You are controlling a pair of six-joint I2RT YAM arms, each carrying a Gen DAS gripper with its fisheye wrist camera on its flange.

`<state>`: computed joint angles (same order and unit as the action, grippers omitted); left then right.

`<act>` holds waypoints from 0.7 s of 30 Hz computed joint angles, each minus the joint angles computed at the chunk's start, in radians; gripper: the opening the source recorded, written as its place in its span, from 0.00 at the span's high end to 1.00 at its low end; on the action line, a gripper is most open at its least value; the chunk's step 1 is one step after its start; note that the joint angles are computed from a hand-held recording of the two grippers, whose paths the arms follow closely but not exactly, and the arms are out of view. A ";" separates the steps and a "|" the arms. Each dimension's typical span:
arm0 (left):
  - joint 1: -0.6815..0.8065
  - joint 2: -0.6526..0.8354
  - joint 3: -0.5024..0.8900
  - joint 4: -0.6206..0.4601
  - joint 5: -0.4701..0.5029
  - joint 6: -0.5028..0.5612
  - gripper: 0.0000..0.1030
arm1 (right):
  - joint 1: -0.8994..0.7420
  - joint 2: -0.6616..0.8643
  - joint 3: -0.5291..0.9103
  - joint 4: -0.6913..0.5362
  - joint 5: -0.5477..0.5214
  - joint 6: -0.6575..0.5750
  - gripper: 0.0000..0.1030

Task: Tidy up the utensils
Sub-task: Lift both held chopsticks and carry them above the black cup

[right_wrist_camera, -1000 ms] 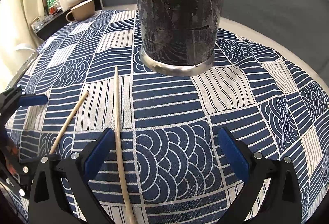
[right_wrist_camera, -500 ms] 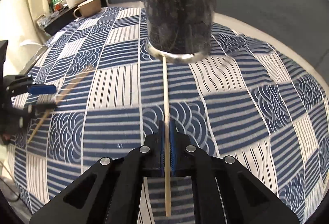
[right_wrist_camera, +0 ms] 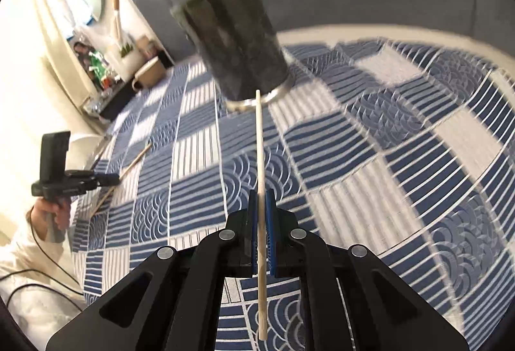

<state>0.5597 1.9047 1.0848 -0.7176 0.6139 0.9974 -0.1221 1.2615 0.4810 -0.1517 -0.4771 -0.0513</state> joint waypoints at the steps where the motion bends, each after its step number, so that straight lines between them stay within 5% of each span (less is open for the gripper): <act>1: 0.007 -0.001 0.009 -0.001 0.001 0.005 0.95 | -0.005 -0.022 0.006 -0.014 0.007 -0.003 0.95; 11: 0.020 0.003 0.226 -0.130 0.084 -0.076 0.95 | -0.055 -0.082 0.151 -0.095 0.030 -0.001 0.95; 21: -0.058 -0.102 0.328 -0.044 0.116 -0.190 0.95 | -0.068 -0.098 0.247 -0.110 0.002 0.036 0.95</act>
<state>0.5016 1.8024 1.4127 -0.7619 0.7302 0.8074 -0.1898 1.1631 0.7285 -0.2614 -0.4749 -0.0154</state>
